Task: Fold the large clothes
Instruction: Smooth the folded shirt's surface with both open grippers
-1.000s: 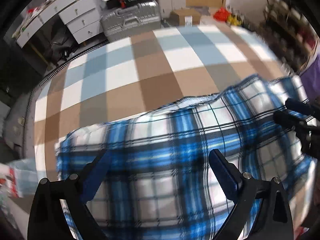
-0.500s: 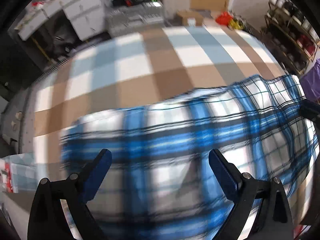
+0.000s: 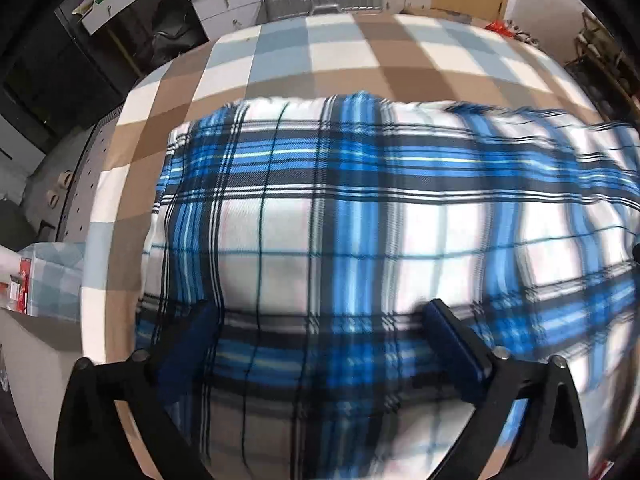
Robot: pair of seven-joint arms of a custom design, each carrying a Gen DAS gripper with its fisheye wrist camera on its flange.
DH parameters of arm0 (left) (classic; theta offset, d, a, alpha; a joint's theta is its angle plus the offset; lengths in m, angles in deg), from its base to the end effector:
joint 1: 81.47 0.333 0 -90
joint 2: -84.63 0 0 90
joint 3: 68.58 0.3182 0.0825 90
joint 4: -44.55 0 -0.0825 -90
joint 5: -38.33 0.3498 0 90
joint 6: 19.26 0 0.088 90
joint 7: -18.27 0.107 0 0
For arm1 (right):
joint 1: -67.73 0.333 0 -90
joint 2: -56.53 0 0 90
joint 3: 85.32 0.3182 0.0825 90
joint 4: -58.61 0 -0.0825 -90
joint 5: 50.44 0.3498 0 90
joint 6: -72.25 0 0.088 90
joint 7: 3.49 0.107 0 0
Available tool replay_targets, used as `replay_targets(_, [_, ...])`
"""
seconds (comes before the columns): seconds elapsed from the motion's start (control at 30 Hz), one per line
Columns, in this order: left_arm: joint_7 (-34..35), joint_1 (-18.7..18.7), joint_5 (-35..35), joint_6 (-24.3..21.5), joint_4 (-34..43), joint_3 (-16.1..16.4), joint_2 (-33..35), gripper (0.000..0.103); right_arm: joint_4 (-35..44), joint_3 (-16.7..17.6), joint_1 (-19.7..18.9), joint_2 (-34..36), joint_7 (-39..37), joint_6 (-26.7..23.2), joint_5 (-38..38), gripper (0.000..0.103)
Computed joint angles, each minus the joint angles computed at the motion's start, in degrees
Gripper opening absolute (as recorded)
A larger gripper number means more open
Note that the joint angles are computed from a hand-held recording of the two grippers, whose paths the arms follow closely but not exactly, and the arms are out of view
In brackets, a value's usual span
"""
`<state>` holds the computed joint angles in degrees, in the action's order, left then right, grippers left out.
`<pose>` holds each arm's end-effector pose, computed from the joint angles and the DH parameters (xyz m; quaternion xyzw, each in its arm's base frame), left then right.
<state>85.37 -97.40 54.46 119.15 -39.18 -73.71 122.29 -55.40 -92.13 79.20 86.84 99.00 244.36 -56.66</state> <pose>0.6744 -0.2430 0.3476 -0.6524 0.7385 -0.1050 0.1341 0.6270 0.0659 0.2777 -0.6850 0.6862 -0.1806 0.1651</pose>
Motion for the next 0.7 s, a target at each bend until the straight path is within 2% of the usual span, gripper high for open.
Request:
replay_targets(0.03, [0.0,0.1,0.2,2.4,-2.8,-0.3,-2.0,0.098,-2.6,4.5,-3.4,-2.0,-2.6,2.7,1.8,0.047])
replay_targets(0.07, [-0.2,-0.1,0.5,4.3,-5.2,-0.4,-3.6,0.098,-4.3,7.2,-4.8,-3.3,-7.4,4.1,5.6,0.051])
replay_targets(0.1, [0.0,-0.2,0.8,6.2,-7.9,-0.8,-5.4,0.098,-6.2,8.0,-4.2,-4.5,-9.1,5.7,5.7,0.06])
replay_targets(0.13, [1.2,-0.2,0.9,7.4,-10.0,-1.5,-6.7,0.098,-7.2,6.8,-2.5,-4.9,-6.8,6.9,1.9,0.062])
replay_targets(0.17, [1.6,-0.5,1.5,8.2,-11.7,-1.6,-7.4,0.098,-7.8,3.9,1.1,-4.9,-6.0,7.8,0.6,0.062])
replay_targets(0.2, [1.5,-1.7,3.2,7.9,-12.4,-0.9,-7.7,0.098,-7.9,3.0,2.8,-4.3,-6.4,7.8,0.4,0.062])
replay_targets(0.27, [-0.9,-4.4,6.8,5.5,-11.7,1.0,-6.4,0.099,-5.7,0.3,6.1,-1.9,-5.1,4.8,0.2,0.062])
replay_targets(0.3, [-2.3,-4.3,6.2,4.9,-11.2,0.8,-5.6,0.1,-3.9,-1.3,8.1,0.2,-3.0,2.1,0.2,0.062])
replay_targets(0.33, [-4.5,-3.9,4.7,5.3,-11.3,0.5,-5.6,0.1,-4.1,-1.3,8.1,0.6,-2.1,2.6,0.5,0.062])
replay_targets(0.37, [-5.5,-3.4,3.5,5.2,-11.7,0.0,-6.1,0.1,-4.9,-3.0,9.3,0.7,0.6,5.0,-0.6,0.069])
replay_targets(0.4, [-5.7,-2.8,2.3,4.7,-11.4,-0.5,-6.0,0.101,-4.5,-2.7,9.0,0.8,0.5,4.2,0.8,0.072])
replay_targets(0.47, [-4.7,-1.6,0.8,4.2,-10.5,-1.4,-5.2,0.102,-4.5,2.1,4.1,-0.6,0.2,1.3,3.3,0.072])
replay_targets(0.53, [-3.9,-0.8,-0.4,3.6,-11.4,-1.9,-6.5,0.1,-7.0,3.8,2.2,-2.9,0.0,2.7,4.2,0.07])
replay_targets(0.6, [-5.6,-0.8,0.2,7.9,-15.8,-1.3,-9.5,0.1,-10.7,6.4,-1.2,-5.4,-1.3,6.6,5.7,0.071])
replay_targets(0.63, [-6.4,-0.8,1.3,11.1,-18.6,-0.8,-11.6,0.1,-11.9,6.2,-1.6,-6.4,-1.0,7.1,6.3,0.071])
replay_targets(0.67, [-6.9,-1.0,2.5,12.3,-19.8,-0.2,-12.4,0.1,-12.5,5.7,-1.6,-7.0,-0.5,7.0,6.8,0.071])
replay_targets(0.7, [-7.8,-1.6,4.4,12.6,-20.6,0.7,-13.2,0.1,-12.5,7.2,-3.6,-7.2,-1.0,6.8,7.9,0.071])
